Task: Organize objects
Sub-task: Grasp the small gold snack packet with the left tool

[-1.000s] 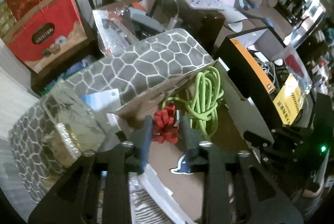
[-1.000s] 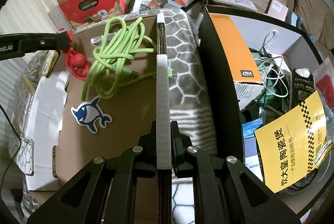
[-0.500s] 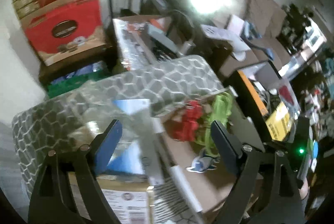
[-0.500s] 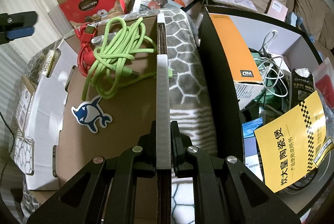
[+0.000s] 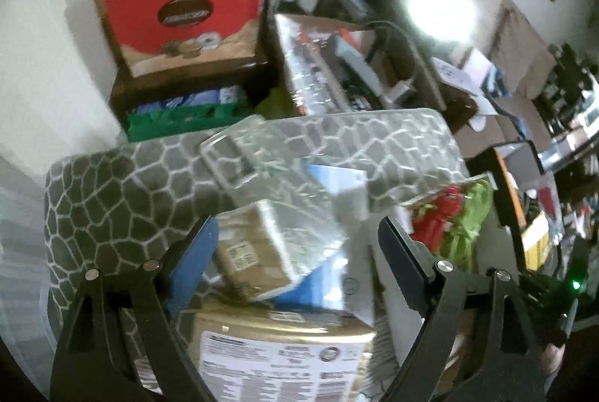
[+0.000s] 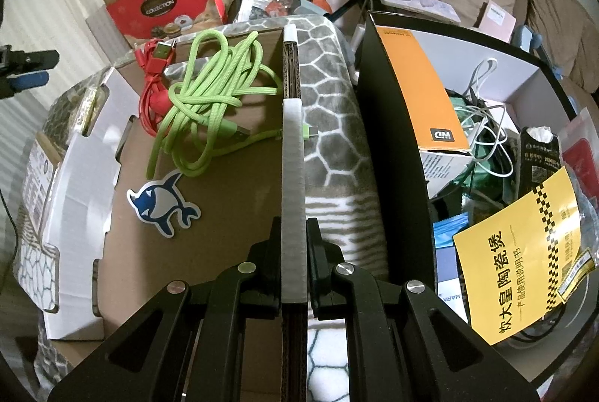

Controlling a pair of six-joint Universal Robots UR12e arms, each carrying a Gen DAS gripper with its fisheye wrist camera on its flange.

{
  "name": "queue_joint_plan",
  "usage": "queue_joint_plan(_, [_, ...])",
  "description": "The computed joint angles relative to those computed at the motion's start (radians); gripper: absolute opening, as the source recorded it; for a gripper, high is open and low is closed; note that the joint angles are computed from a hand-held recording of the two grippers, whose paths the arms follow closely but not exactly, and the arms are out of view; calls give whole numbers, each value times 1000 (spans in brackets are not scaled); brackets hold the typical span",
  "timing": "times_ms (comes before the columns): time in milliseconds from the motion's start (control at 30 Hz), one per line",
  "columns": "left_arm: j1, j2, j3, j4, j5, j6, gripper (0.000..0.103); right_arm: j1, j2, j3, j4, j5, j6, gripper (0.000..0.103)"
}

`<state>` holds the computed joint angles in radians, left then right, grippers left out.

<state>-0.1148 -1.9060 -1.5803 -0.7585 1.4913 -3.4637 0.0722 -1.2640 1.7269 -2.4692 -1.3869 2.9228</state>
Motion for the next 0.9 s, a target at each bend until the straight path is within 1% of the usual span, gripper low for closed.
queue_joint_plan(100, [14, -4, -9, -6, 10, -24, 86, 0, -1, 2, -1, -1, -1, 9])
queue_joint_plan(167, [25, -7, -15, -15, 16, -54, 86, 0, -1, 2, 0, -1, -2, 10])
queue_joint_plan(300, [45, -14, -24, -39, -15, -84, 86, -1, -2, 3, 1, -3, -5, 9])
queue_joint_plan(433, [59, -23, -31, -52, -75, -93, 85, -1, -1, 2, 3, -4, -6, 9])
queue_joint_plan(500, [56, -29, -28, -54, -73, -89, 84, -1, -1, 1, 6, -6, -8, 9])
queue_joint_plan(567, [48, -41, -11, -73, -62, -70, 79, 0, -2, 2, 8, -8, -9, 9])
queue_joint_plan(600, [39, -51, 6, -100, -45, -49, 78, 0, -2, 2, 9, -9, -9, 9])
queue_joint_plan(667, [29, -68, 35, -151, -25, -18, 68, 1, -2, 1, 11, -12, -9, 9])
queue_joint_plan(733, [13, -86, 63, -195, 10, 15, 63, 2, -2, -1, 13, -13, -9, 9])
queue_joint_plan(767, [7, -90, 69, -202, 26, 21, 61, 1, -3, 1, 13, -12, -8, 9])
queue_joint_plan(800, [4, -90, 67, -190, 32, 27, 58, 2, -3, 0, 14, -12, -7, 9])
queue_joint_plan(833, [4, -87, 63, -181, 32, 24, 53, 2, -2, -1, 14, -12, -6, 9])
queue_joint_plan(900, [4, -84, 58, -170, 35, 9, 48, 2, -1, -3, 15, -11, -5, 9])
